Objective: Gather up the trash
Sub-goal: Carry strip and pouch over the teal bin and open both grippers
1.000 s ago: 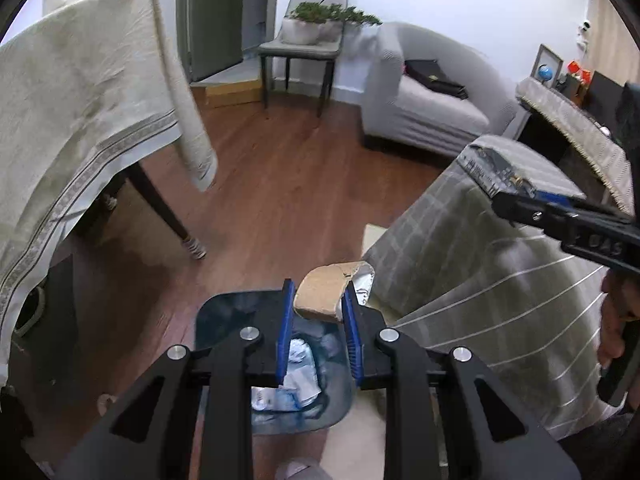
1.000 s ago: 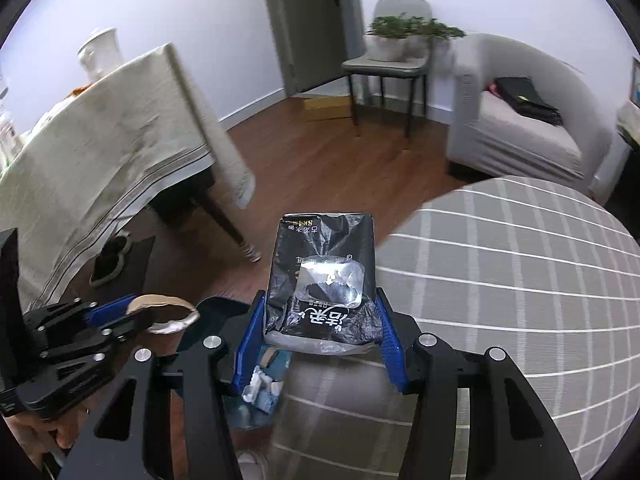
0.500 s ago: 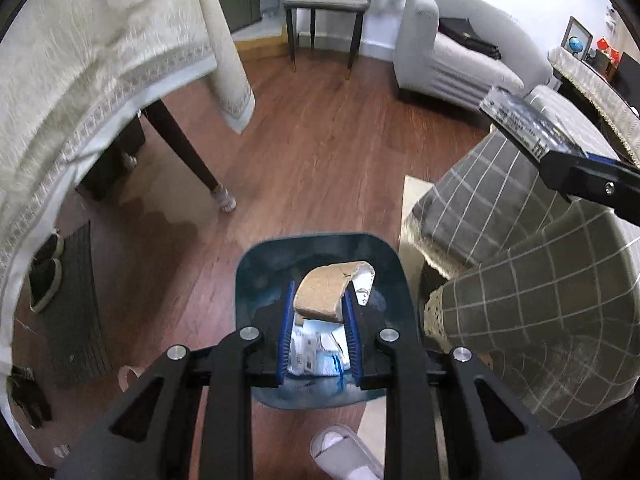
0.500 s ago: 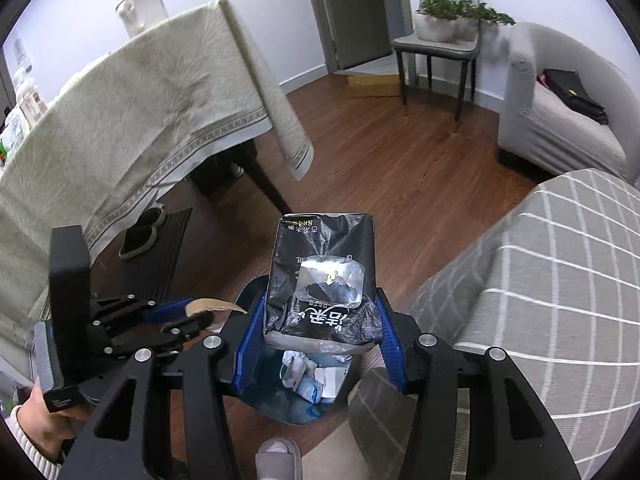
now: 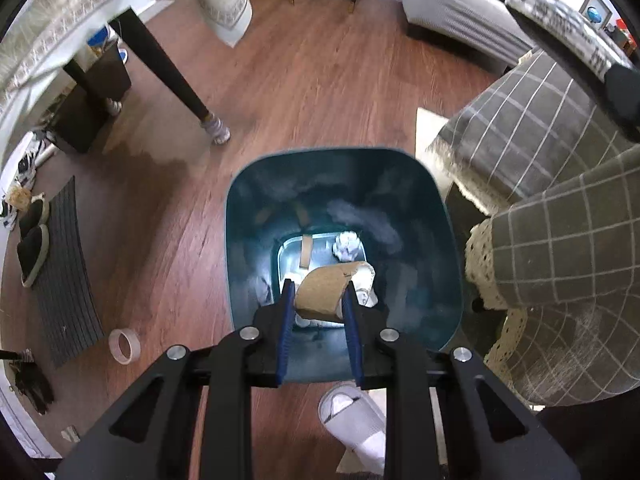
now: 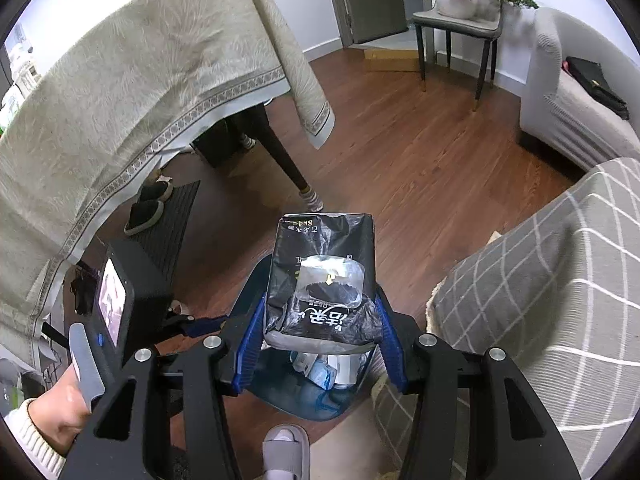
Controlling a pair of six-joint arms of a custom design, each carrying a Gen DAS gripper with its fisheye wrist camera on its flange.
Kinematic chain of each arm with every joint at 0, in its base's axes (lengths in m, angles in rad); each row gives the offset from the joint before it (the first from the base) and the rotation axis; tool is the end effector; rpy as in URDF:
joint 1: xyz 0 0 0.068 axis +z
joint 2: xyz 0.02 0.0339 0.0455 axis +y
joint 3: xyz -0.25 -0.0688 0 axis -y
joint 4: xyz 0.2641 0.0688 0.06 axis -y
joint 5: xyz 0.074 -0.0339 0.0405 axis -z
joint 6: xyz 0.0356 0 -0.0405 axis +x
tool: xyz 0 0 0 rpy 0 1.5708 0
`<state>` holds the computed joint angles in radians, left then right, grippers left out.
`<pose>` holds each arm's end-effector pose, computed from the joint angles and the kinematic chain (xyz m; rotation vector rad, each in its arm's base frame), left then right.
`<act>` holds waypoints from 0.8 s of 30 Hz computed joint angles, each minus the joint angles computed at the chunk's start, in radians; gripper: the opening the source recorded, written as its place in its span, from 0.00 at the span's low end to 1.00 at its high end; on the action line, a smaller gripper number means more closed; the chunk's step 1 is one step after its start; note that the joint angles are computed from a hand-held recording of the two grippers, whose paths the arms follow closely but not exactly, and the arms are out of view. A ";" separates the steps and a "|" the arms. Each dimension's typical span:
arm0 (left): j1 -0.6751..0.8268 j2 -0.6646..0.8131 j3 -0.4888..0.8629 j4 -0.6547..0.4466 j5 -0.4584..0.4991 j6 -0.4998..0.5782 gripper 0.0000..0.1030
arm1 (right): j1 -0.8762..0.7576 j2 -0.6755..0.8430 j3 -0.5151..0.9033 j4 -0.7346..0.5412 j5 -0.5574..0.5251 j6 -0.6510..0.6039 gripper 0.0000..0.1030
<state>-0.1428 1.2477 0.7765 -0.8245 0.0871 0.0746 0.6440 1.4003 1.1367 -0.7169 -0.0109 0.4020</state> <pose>0.2301 -0.0362 0.1788 0.3282 2.8477 -0.1384 0.2470 0.1860 0.2579 -0.3188 2.5862 0.4080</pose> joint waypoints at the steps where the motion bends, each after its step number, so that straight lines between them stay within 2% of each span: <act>1: 0.014 0.014 0.001 -0.008 0.011 0.011 0.25 | 0.000 0.007 -0.001 0.005 -0.003 0.001 0.51; 3: 0.045 0.022 -0.003 -0.019 0.026 0.035 0.25 | 0.001 0.025 0.000 0.012 -0.014 0.003 0.51; 4: 0.056 0.025 -0.007 -0.022 0.023 0.046 0.29 | 0.004 0.038 0.005 0.015 -0.017 0.005 0.51; 5: 0.065 0.031 -0.009 -0.027 0.023 0.055 0.34 | 0.008 0.051 0.010 0.019 -0.020 0.007 0.51; 6: 0.083 0.034 -0.012 -0.029 0.029 0.064 0.47 | 0.013 0.067 0.014 0.023 -0.023 0.007 0.51; 7: 0.099 0.030 -0.016 -0.027 0.034 0.072 0.50 | 0.017 0.081 0.018 0.025 -0.026 0.008 0.51; 14: 0.144 -0.041 0.002 -0.044 0.040 0.097 0.51 | 0.041 0.167 0.034 0.033 -0.028 0.016 0.51; 17: 0.150 -0.110 0.019 -0.059 0.062 0.084 0.56 | 0.045 0.195 0.035 0.035 -0.028 0.017 0.51; 22: 0.165 -0.226 0.069 -0.094 0.120 0.054 0.56 | 0.052 0.251 0.018 0.055 -0.041 0.022 0.51; 24: 0.161 -0.255 0.089 -0.106 0.122 0.032 0.51 | 0.056 0.285 0.016 0.059 -0.049 0.023 0.51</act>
<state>0.0184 0.9926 0.8655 -0.9306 0.2089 0.1063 0.6998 1.6853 1.1525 -0.6579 -0.0604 0.4250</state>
